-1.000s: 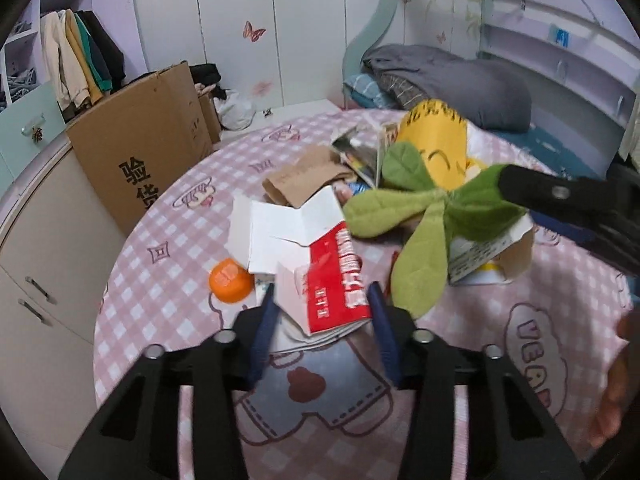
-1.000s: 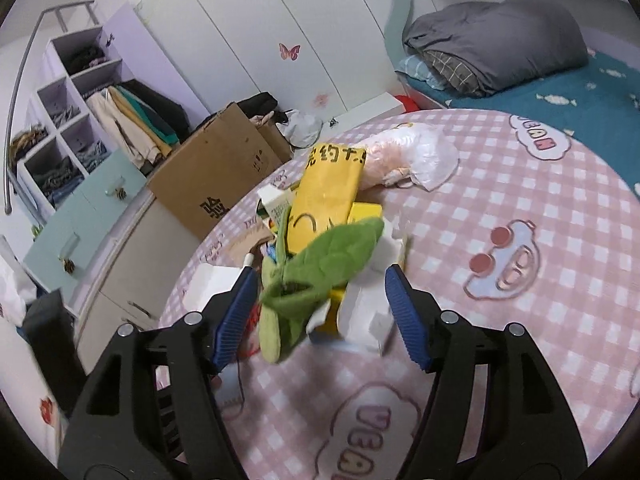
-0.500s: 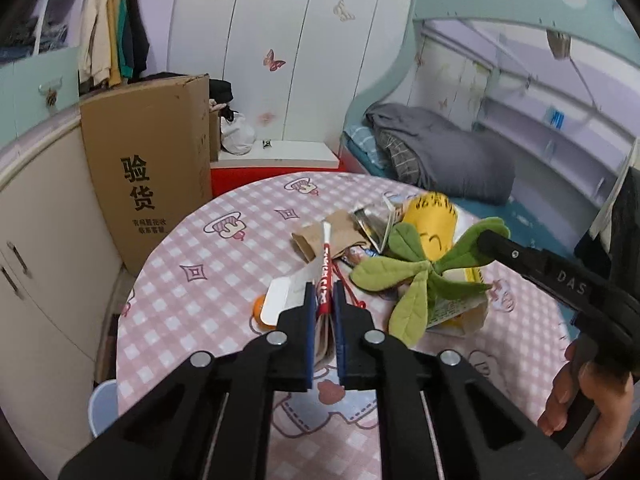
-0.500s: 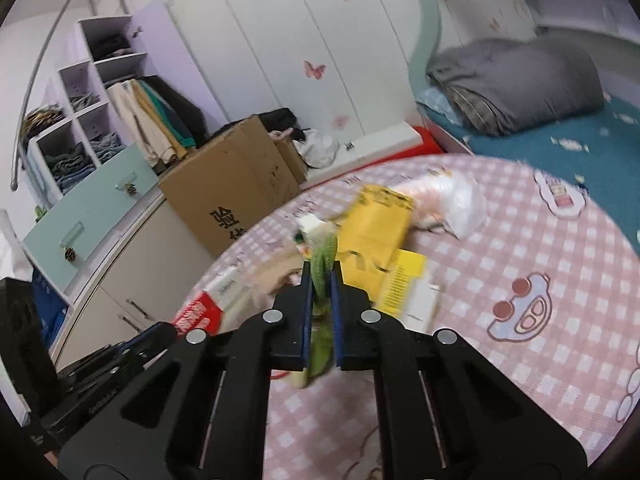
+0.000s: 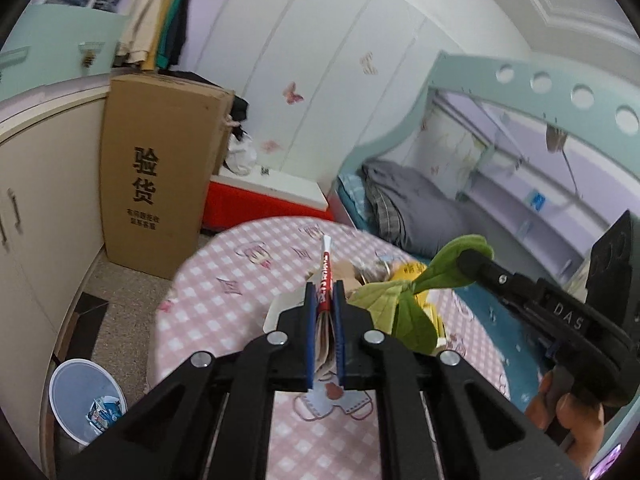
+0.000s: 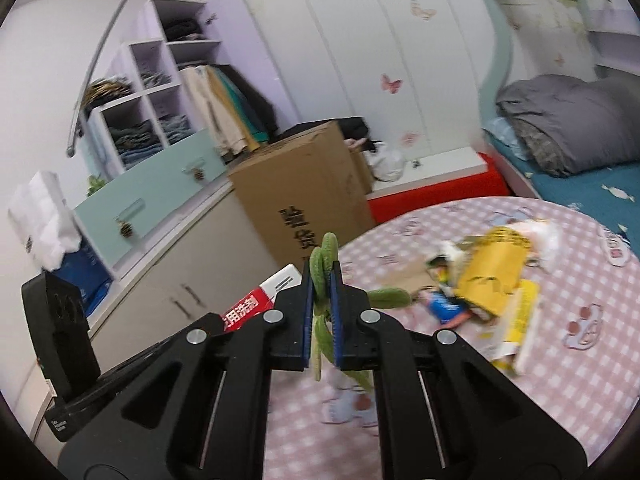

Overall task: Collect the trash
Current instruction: 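Carry both items to the wastebasket and open the right gripper over it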

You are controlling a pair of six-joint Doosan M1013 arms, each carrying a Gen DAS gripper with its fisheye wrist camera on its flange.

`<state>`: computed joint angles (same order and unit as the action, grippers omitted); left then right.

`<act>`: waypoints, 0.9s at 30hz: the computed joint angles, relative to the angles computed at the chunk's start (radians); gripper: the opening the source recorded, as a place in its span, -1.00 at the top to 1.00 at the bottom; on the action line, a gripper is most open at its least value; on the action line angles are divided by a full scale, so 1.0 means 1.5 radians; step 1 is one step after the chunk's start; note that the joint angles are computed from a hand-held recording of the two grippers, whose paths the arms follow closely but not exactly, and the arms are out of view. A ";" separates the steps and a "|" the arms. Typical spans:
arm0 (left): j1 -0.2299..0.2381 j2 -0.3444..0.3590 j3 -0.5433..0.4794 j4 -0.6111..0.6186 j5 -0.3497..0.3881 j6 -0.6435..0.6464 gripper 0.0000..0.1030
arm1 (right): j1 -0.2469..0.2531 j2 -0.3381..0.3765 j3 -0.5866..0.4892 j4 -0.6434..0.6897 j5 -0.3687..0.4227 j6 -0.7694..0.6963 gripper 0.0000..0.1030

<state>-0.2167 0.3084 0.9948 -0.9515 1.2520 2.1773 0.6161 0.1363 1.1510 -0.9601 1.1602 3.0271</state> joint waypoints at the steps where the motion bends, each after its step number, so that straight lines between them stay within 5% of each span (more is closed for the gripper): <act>1: 0.007 0.002 -0.002 -0.008 0.001 -0.003 0.86 | 0.000 0.006 -0.009 0.007 -0.007 -0.010 0.85; 14: 0.100 0.028 -0.014 0.000 -0.056 -0.037 0.86 | -0.022 0.159 -0.191 0.211 -0.091 -0.210 0.85; 27: 0.161 0.108 -0.047 0.147 -0.090 -0.156 0.86 | -0.045 0.369 -0.443 0.425 -0.001 -0.397 0.85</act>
